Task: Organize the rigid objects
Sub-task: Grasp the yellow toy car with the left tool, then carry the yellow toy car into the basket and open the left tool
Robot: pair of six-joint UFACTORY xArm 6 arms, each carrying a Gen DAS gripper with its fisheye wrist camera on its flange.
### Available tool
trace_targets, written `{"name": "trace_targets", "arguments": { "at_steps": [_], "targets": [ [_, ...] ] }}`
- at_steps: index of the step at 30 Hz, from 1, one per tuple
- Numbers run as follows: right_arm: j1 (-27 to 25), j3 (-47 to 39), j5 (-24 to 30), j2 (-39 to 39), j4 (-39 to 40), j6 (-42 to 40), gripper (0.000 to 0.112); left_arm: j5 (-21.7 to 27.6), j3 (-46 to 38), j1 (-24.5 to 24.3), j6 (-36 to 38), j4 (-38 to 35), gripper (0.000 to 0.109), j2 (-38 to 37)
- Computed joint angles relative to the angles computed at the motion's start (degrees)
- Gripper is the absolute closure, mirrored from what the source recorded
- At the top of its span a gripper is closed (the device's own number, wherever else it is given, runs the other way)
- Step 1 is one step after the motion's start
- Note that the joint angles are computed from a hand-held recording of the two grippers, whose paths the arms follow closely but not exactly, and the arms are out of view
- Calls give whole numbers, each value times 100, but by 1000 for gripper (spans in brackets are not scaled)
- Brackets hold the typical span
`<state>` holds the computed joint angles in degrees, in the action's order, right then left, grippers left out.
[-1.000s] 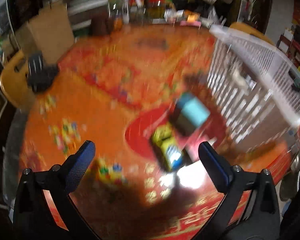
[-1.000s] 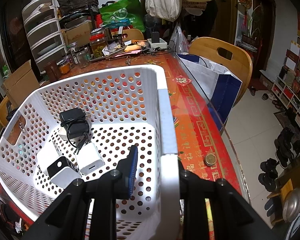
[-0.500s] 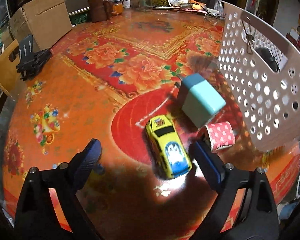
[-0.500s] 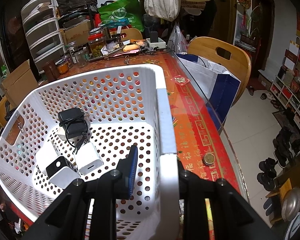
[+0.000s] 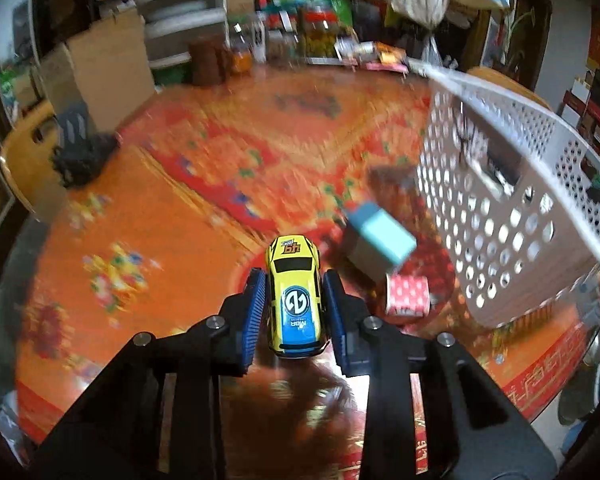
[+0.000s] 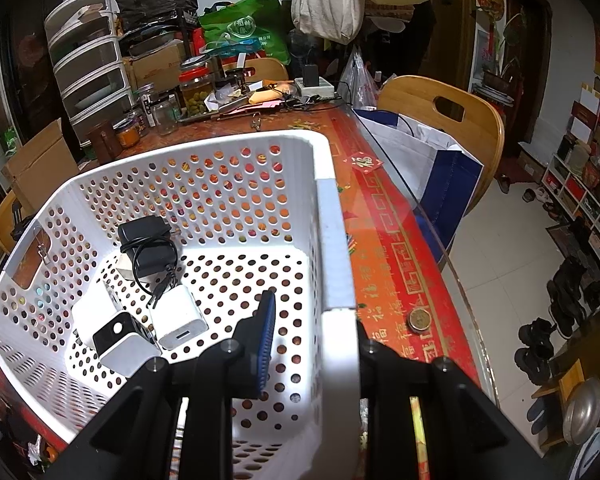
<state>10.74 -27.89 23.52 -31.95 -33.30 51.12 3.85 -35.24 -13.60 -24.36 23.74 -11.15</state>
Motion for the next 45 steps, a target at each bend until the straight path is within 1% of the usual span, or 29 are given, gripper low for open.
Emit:
{"name": "trace_targets", "arguments": {
  "at_steps": [2,5,9,14,18,22,24,27,30,32,33,35,37,40,41,45],
  "targets": [
    [-9,9,-29,-1,-9,17,89,59,-88,118,-676,805,81,-132],
    [-6,7,-41,0,-38,37,89,171,-244,147,-969,1217,81,-271],
    [3,1,-20,1,-34,28,89,326,-462,115,-1127,1525,81,-372],
    [3,-3,-21,3,-33,25,89,671,-783,-48,-1362,1954,81,-468],
    [3,-2,-23,3,-37,27,89,877,-1091,-242,-1512,2269,81,-465],
    [3,-3,-29,7,-43,39,89,1093,-1494,-569,-1600,2521,81,-407],
    [4,-1,-25,5,-44,45,89,1228,-1717,-772,-1412,2373,81,-321],
    [3,1,-30,5,-43,40,89,1466,-2122,-1137,-898,1917,81,-70],
    [0,-4,-37,14,-34,35,89,1709,-2591,-1527,-47,1061,81,300],
    [4,-4,-24,4,-32,25,89,2163,-3126,-1816,630,458,81,754],
    [6,-17,-19,17,-26,16,89,2370,-3359,-1899,840,285,81,958],
    [13,-32,-7,21,-15,5,89,3029,-3988,-2083,1307,-33,81,1509],
    [10,-38,-21,30,-20,19,89,3662,-4606,-2220,1568,-127,81,2068],
    [15,-42,-23,33,-16,19,89,4384,-5263,-2356,1789,-71,81,2702],
    [18,-60,-25,51,-17,22,89,4536,-5399,-2380,1809,-38,81,2845],
    [14,-52,-44,46,-4,9,88,4677,-5490,-2438,1806,213,81,3063]
  ]
}}
